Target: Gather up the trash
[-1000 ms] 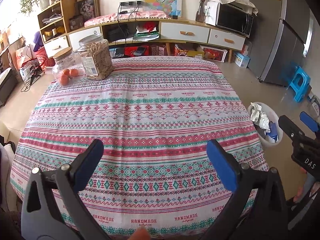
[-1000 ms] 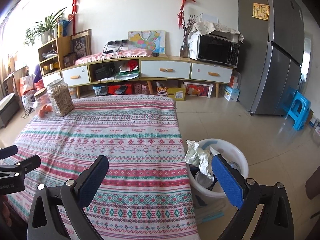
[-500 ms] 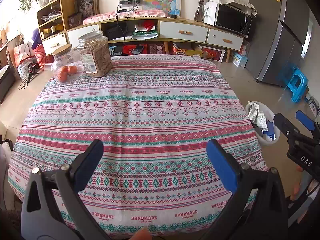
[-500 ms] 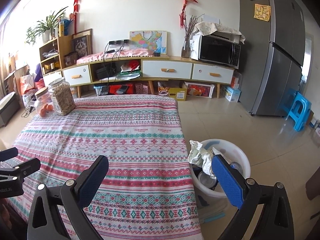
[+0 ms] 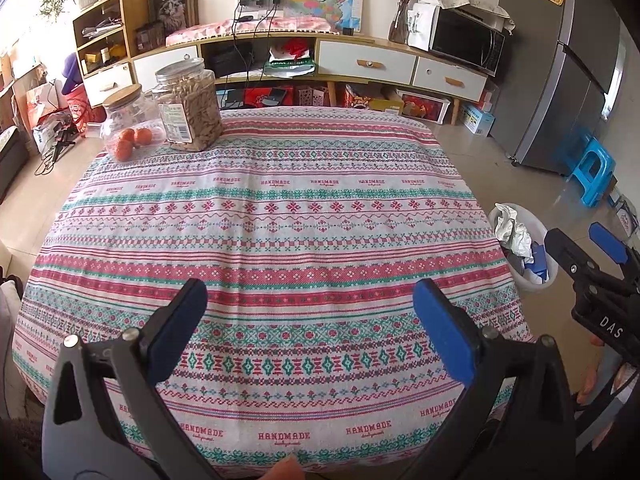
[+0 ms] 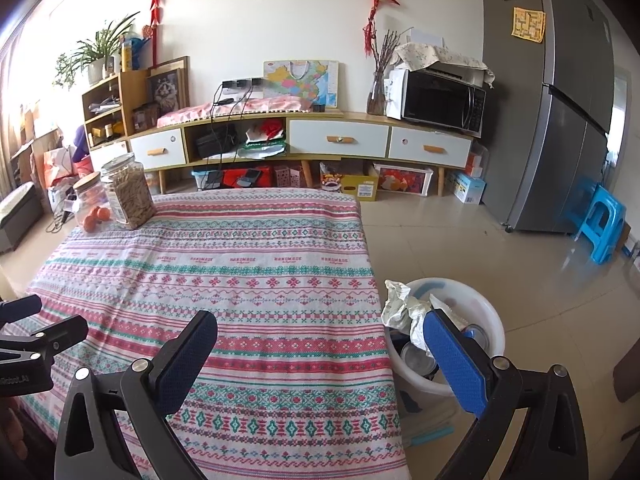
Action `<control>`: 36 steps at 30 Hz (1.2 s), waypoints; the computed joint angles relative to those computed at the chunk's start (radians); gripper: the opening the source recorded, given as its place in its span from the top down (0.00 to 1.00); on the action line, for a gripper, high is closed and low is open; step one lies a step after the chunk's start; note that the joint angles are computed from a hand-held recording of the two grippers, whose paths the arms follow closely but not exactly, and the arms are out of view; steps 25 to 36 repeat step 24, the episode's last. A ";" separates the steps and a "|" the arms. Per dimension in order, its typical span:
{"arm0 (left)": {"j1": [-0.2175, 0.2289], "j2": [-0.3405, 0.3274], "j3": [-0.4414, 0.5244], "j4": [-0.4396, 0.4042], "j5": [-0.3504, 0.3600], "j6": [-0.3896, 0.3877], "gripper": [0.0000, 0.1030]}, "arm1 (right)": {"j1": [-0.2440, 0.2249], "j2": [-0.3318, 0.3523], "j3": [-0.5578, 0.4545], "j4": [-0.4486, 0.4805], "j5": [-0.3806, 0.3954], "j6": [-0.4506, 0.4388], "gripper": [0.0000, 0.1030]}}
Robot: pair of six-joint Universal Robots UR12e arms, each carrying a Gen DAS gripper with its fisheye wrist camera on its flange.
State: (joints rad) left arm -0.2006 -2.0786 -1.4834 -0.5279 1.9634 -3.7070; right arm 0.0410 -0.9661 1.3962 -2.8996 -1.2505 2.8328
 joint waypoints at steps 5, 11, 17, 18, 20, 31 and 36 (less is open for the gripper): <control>0.000 0.000 -0.001 0.000 0.003 0.008 0.01 | 0.002 0.003 -0.007 0.012 0.000 0.009 0.00; -0.002 0.001 -0.004 0.003 0.007 0.005 0.01 | 0.005 0.003 -0.007 0.014 -0.001 0.007 0.00; -0.002 0.001 -0.003 0.005 0.006 -0.001 0.01 | 0.008 0.005 -0.009 0.016 -0.006 0.010 0.00; -0.003 0.000 -0.001 0.006 0.008 0.000 0.01 | 0.008 0.006 -0.010 0.016 -0.006 0.007 0.00; -0.004 0.000 -0.002 0.006 0.008 0.003 0.01 | 0.008 0.006 -0.010 0.017 -0.006 0.005 0.00; -0.005 0.004 -0.006 0.009 0.004 0.004 0.01 | 0.011 0.005 -0.009 0.019 -0.006 -0.002 0.00; -0.005 0.004 -0.006 0.009 0.004 0.004 0.01 | 0.011 0.005 -0.009 0.019 -0.006 -0.002 0.00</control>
